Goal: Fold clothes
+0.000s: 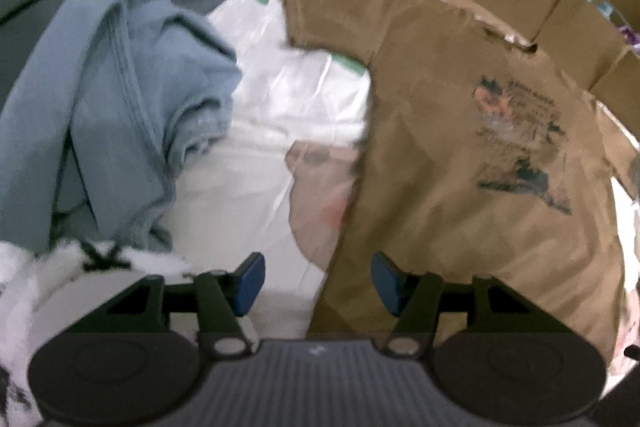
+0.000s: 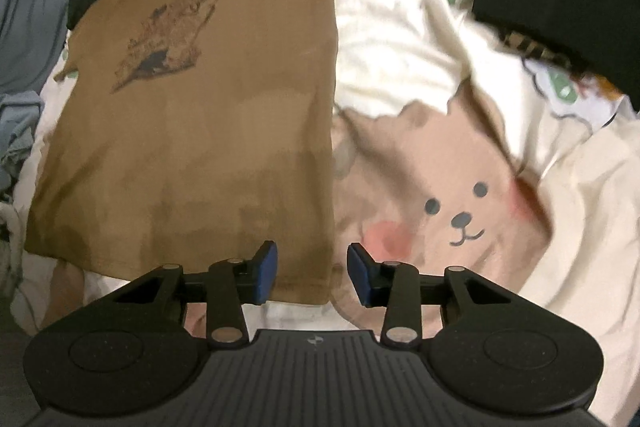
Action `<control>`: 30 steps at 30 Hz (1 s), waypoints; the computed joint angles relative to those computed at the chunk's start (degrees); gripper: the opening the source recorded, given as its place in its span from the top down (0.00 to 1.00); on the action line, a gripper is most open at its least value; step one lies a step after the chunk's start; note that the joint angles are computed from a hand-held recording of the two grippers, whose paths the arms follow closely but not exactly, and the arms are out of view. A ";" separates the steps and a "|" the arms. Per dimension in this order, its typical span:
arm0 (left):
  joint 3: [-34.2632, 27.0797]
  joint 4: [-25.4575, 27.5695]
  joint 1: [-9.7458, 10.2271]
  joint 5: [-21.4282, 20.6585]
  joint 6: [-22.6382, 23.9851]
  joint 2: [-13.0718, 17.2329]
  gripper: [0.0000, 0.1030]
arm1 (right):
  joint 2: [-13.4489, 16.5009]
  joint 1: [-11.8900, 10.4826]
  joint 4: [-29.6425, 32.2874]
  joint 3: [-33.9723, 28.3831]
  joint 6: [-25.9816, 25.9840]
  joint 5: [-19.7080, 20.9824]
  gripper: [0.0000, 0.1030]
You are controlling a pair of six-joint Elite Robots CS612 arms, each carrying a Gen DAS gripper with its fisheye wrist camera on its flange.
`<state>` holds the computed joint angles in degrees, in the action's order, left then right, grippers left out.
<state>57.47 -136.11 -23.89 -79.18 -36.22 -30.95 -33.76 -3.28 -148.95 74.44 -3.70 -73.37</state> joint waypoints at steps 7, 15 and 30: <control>-0.41 1.84 0.52 -0.92 0.31 0.97 0.41 | 1.95 -0.02 0.24 -1.63 -0.64 0.26 0.61; -0.66 4.31 0.87 -1.48 1.18 1.18 0.41 | 4.72 -0.54 0.72 -4.71 -0.48 3.21 0.61; -2.64 6.07 0.61 -2.04 1.50 2.15 0.41 | 5.69 -3.41 13.81 -7.63 -5.03 18.72 0.80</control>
